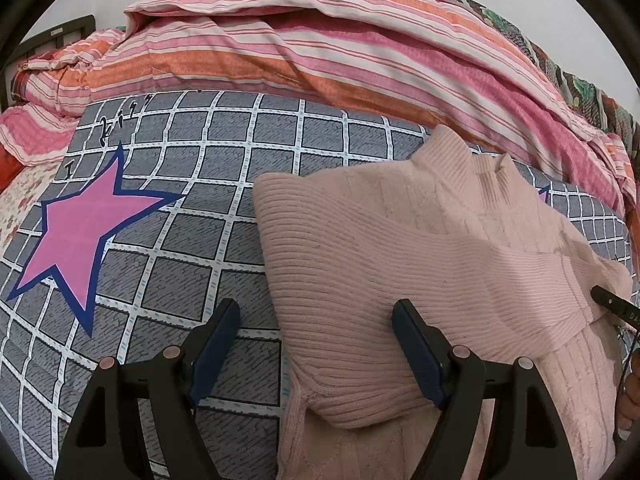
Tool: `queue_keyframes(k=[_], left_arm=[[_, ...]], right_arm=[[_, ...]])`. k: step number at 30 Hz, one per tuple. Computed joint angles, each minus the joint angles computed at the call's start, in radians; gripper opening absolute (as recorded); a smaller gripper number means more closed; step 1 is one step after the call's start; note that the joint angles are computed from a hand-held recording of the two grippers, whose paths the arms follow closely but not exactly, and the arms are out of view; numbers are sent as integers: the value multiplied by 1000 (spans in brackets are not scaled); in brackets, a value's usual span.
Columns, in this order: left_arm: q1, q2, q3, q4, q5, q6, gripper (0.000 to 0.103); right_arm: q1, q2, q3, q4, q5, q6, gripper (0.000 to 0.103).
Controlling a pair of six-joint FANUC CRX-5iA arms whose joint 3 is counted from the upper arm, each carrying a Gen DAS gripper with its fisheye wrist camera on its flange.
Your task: Fold small clothes
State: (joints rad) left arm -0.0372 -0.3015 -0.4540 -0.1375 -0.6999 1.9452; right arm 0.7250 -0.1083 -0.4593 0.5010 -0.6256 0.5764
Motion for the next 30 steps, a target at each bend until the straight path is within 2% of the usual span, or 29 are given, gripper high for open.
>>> queue_keyframes(k=[10, 17, 23, 30], left_arm=[[-3, 1, 2, -7, -1, 7, 77], [-6, 3, 5, -15, -4, 12, 77], [-38, 18, 36, -87, -29, 63, 77], [-48, 20, 44, -108, -44, 71, 78]], right_arm=[[19, 12, -10, 84, -29, -51, 11], [16, 19, -1, 84, -35, -41, 11], [15, 19, 0, 86, -37, -38, 11], [17, 16, -2, 89, -43, -41, 12]])
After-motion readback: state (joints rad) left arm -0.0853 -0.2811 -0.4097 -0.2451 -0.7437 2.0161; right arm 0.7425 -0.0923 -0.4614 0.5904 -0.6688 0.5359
